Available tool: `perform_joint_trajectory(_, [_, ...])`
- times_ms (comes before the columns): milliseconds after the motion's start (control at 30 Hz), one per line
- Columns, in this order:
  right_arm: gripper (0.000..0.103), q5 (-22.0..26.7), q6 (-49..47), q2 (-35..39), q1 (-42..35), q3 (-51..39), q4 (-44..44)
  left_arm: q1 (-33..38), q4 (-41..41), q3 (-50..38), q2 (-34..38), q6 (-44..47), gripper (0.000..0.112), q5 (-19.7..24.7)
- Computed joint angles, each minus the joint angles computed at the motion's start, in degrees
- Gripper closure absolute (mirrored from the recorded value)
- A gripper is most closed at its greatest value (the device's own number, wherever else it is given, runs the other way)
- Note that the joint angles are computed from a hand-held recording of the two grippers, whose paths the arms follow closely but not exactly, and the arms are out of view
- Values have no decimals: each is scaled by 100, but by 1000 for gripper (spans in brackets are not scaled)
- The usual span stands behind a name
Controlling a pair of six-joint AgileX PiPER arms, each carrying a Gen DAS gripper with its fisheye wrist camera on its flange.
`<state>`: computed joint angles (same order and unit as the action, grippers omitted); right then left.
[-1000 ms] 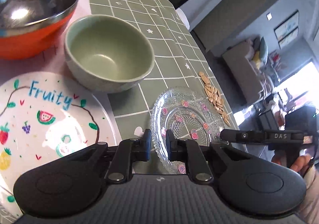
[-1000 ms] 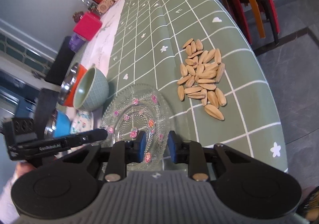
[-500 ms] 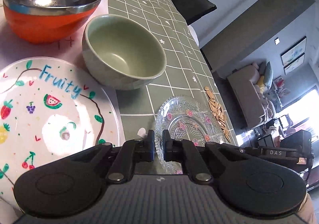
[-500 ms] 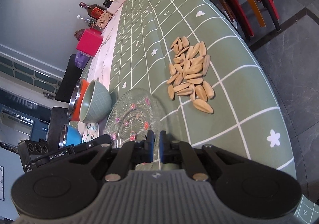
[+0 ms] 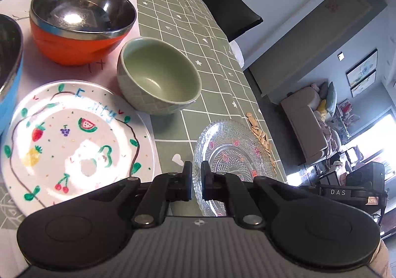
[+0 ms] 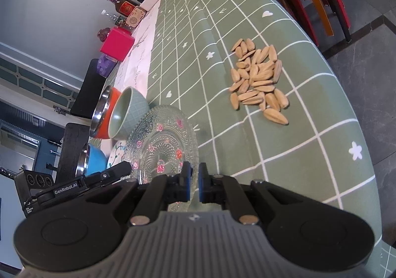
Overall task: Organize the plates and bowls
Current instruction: 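Carry the glass plate with both tools and lower it onto the other glass plate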
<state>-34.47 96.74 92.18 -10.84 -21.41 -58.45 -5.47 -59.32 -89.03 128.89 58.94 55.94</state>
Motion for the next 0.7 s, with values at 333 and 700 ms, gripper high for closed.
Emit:
perform_joint_trajectory(333, [100,855,907,-970,1099,142,99,542,-153,787,-640,418,106,230])
perform_joint_trajectory(700, [100,2037,836,-1370,3103,-161,1434,1595,-46,1729,-1346,830,107,548])
